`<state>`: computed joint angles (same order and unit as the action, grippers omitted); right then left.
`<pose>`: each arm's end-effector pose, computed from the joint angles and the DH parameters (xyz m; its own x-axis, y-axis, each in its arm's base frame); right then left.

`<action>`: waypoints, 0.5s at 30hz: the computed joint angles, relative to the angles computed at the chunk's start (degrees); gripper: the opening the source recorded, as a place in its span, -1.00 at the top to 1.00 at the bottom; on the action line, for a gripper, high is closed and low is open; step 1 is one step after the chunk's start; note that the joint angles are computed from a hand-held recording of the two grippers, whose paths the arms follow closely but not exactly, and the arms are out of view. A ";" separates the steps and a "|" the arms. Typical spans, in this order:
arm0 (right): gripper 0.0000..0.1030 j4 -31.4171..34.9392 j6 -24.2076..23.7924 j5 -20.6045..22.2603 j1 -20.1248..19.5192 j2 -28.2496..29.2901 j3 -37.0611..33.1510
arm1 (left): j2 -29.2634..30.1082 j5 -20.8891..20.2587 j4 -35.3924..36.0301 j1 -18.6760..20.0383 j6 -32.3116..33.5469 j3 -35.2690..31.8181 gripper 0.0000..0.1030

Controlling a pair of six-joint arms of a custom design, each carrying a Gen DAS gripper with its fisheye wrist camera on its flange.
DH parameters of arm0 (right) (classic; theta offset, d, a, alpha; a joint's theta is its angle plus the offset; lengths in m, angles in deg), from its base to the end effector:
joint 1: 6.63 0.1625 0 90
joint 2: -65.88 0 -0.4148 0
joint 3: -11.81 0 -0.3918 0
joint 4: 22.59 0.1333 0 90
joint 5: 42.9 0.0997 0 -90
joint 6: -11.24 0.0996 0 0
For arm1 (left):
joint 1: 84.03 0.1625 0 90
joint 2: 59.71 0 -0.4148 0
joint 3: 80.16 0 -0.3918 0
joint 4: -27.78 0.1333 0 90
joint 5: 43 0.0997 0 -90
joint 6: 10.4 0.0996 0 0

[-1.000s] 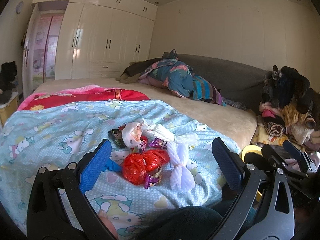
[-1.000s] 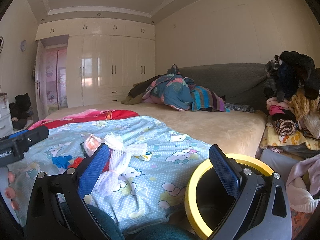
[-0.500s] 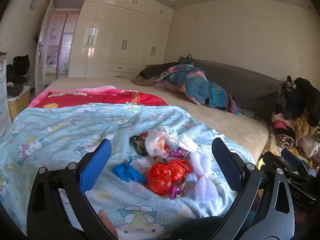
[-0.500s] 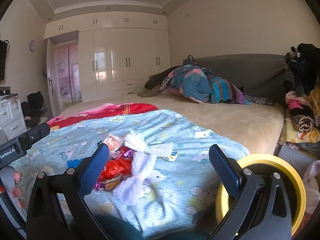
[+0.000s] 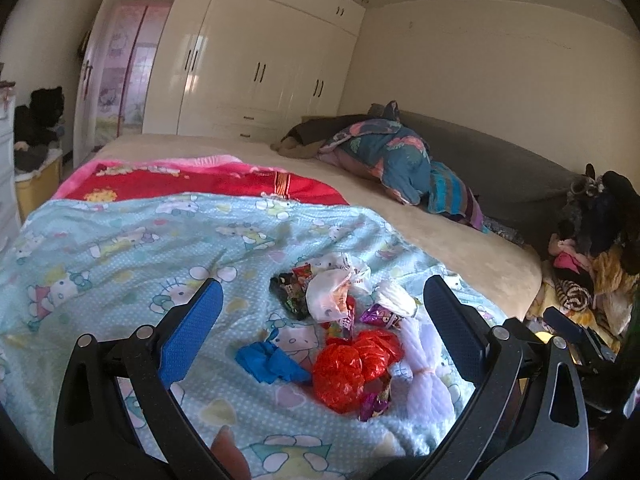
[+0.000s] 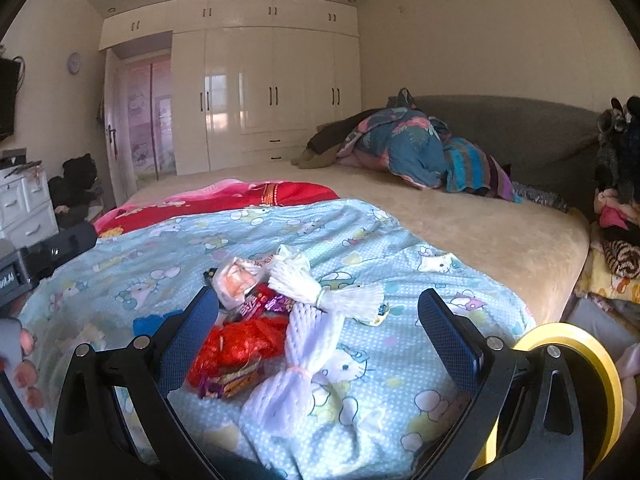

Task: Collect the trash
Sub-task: 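Grasp the white plastic bag with the left tool while the right tool grasps a white foam mesh sleeve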

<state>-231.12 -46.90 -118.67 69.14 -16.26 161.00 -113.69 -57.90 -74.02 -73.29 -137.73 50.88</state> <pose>0.0676 -0.3753 0.2305 -0.6509 -0.4854 0.5837 -0.7574 0.3627 -0.5430 -0.3012 -0.2908 0.0149 -0.8208 -0.3144 -0.4769 0.3982 0.2836 -0.8723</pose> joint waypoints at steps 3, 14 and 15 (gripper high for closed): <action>-0.89 0.92 2.71 -2.29 1.22 1.73 -2.86 | 0.21 0.49 -12.27 2.32 9.33 1.88 -0.80; -0.89 7.56 9.60 -10.55 2.99 8.09 -13.43 | 8.04 -1.05 -53.39 12.70 45.33 1.20 -0.80; -0.89 8.22 10.19 -11.19 3.00 8.70 -14.33 | 8.47 -1.54 -53.94 13.44 47.08 0.57 -0.80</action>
